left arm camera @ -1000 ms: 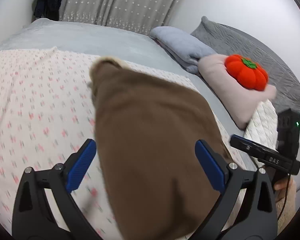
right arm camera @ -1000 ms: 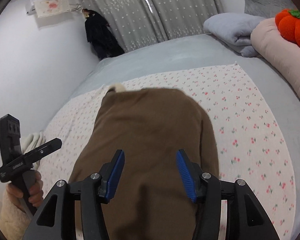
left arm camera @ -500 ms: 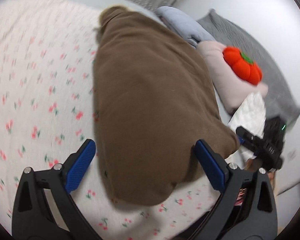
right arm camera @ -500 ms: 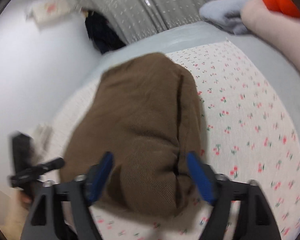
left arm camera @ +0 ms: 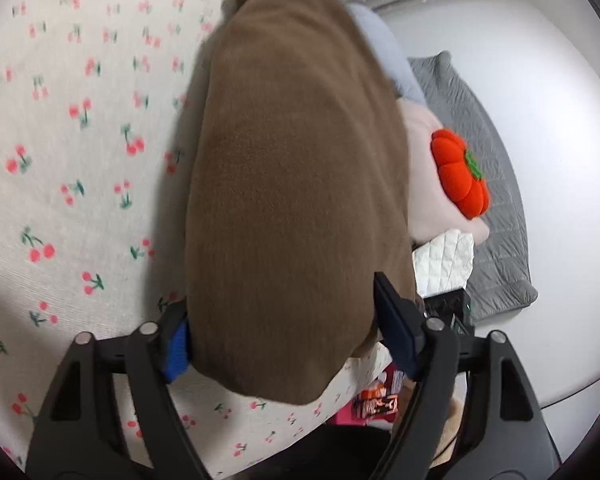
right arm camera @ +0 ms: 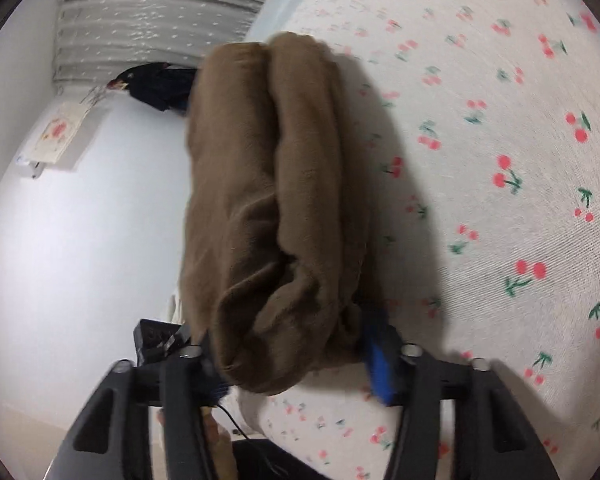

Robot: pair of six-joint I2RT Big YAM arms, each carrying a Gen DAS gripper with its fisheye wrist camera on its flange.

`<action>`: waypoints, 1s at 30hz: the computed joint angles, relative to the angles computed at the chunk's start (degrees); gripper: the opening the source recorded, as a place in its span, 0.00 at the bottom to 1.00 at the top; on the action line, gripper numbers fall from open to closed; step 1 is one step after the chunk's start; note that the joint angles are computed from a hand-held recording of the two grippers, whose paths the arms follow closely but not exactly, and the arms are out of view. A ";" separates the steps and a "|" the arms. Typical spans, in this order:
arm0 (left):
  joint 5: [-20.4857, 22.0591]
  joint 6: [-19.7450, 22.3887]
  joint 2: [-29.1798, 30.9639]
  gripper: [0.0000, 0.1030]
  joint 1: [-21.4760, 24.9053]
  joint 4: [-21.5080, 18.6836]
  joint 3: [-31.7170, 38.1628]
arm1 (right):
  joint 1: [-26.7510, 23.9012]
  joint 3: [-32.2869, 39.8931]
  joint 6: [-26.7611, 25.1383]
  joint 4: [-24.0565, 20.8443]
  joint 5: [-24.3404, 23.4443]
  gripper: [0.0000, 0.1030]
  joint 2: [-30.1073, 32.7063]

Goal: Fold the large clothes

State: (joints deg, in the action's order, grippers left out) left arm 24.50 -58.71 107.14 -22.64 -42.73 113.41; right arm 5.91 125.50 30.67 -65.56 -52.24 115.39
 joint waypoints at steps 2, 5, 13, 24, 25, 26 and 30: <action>-2.97 1.13 -0.17 0.74 0.06 -3.06 1.14 | 0.35 -1.49 -0.46 2.45 -0.42 0.44 -2.01; -9.84 8.75 3.00 0.78 -0.91 -15.61 8.85 | 1.43 -0.33 -4.81 -1.06 0.59 0.44 -1.84; -27.34 21.76 2.19 0.82 -4.94 -17.08 12.50 | 0.83 6.55 -8.74 -7.75 9.13 0.67 1.34; -25.26 32.60 8.60 0.77 -6.63 -8.78 20.37 | 8.27 -2.36 -22.68 12.53 32.48 0.31 -7.13; -26.28 34.16 9.32 0.77 -6.90 -9.88 20.85 | 8.31 -4.05 -23.64 12.28 33.33 0.26 -7.77; -28.10 36.56 9.91 0.77 -7.44 -10.59 21.24 | 8.24 -4.12 -24.16 11.66 34.82 0.25 -7.10; -35.57 46.82 8.38 0.76 -10.25 -10.65 16.81 | 7.47 -7.31 -23.68 9.67 35.40 0.21 -7.19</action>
